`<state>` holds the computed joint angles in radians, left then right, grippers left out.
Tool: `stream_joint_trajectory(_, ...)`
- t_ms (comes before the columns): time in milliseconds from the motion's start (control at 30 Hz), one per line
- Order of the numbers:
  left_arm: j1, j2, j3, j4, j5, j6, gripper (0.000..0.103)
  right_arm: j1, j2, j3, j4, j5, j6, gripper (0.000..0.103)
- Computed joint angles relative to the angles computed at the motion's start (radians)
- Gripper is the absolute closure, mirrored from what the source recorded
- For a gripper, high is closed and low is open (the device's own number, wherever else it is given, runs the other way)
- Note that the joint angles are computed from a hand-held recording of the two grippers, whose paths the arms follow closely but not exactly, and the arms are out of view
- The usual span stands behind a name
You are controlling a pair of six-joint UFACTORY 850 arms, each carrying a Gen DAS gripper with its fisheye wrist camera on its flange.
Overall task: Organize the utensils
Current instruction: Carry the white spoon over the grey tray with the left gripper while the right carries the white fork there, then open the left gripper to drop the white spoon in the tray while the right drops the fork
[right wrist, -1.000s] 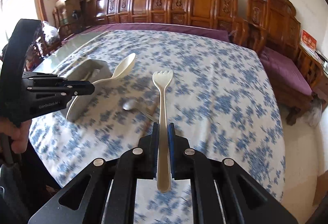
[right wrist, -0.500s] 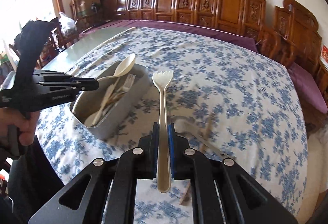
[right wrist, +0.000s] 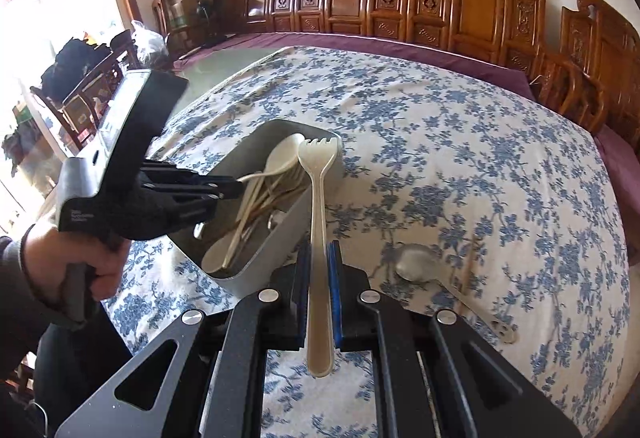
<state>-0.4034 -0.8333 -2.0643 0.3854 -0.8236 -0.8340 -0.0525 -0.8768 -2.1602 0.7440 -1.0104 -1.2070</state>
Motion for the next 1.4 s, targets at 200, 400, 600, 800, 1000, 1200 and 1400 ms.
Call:
stream_joint_trajectory(200,0.004,0.034,0.047,-0.004,0.04,-0.012,0.079,0.021,0.004,0.012,0.0,0.003,0.002,0.092)
stream_joint_trajectory(400,0.003,0.134,0.174,0.089,0.103,-0.096,0.075,0.05,-0.005,0.007,0.005,0.012,0.022,0.092)
stream_joint_trajectory(600,0.01,0.21,0.262,0.16,0.104,-0.143,0.075,0.097,-0.035,-0.021,-0.014,0.016,0.077,0.092)
stream_joint_trajectory(800,0.025,0.276,0.339,0.203,0.113,-0.184,0.075,0.14,-0.101,-0.108,-0.065,-0.003,0.181,0.092)
stream_joint_trajectory(1000,0.033,0.31,0.38,0.226,0.117,-0.207,0.075,0.169,-0.163,-0.187,-0.128,-0.004,0.268,0.092)
stream_joint_trajectory(1200,0.029,0.327,0.404,0.255,0.114,-0.227,0.075,0.178,-0.176,-0.191,-0.122,-0.022,0.271,0.091)
stream_joint_trajectory(1400,0.022,0.325,0.402,0.26,0.11,-0.23,0.075,0.161,-0.148,-0.152,-0.08,-0.022,0.221,0.091)
